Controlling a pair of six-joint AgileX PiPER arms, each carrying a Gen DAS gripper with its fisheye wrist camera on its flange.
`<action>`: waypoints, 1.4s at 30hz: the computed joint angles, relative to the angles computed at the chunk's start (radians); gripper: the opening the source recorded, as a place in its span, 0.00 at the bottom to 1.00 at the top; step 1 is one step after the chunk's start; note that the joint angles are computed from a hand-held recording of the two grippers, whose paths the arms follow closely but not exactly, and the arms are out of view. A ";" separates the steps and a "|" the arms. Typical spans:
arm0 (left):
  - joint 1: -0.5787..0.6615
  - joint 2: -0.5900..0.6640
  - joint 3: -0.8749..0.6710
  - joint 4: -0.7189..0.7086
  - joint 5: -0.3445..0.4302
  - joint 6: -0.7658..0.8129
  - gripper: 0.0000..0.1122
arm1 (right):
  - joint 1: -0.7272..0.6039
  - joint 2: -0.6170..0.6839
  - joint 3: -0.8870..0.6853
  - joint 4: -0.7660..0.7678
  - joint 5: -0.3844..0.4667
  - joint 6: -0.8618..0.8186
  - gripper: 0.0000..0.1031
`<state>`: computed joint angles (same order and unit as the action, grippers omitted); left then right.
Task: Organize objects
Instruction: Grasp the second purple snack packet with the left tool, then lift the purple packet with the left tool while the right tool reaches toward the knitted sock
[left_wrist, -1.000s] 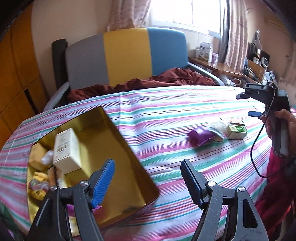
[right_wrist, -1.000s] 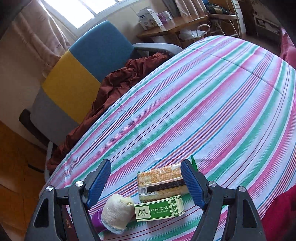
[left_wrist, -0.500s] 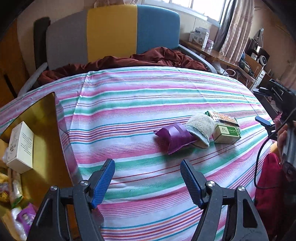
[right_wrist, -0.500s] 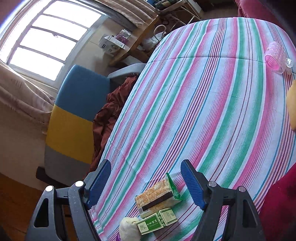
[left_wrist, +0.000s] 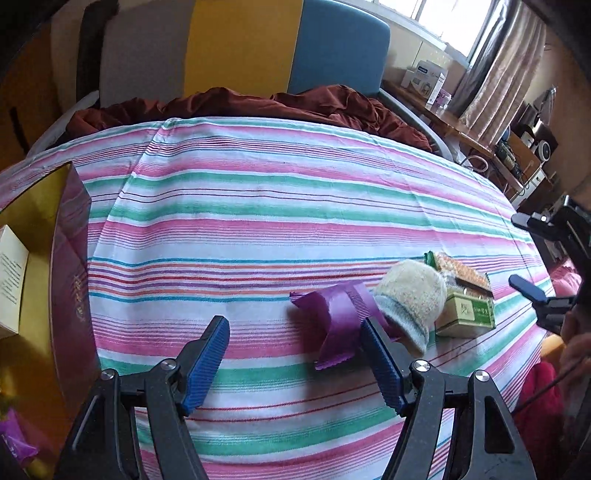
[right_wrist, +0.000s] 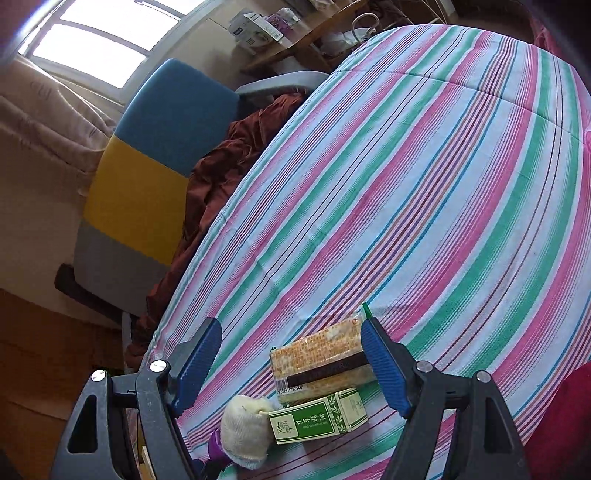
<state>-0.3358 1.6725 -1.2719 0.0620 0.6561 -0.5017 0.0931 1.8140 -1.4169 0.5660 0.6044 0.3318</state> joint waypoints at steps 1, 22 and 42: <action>-0.002 0.008 -0.013 -0.005 0.000 -0.005 0.66 | 0.000 0.002 -0.003 0.001 0.003 -0.003 0.77; -0.043 0.004 0.159 0.198 -0.255 -0.093 0.30 | 0.002 0.016 -0.041 -0.052 0.025 0.002 0.77; 0.018 -0.019 0.235 -0.113 -0.377 0.196 0.32 | 0.118 0.175 -0.304 -0.002 0.268 -0.267 0.77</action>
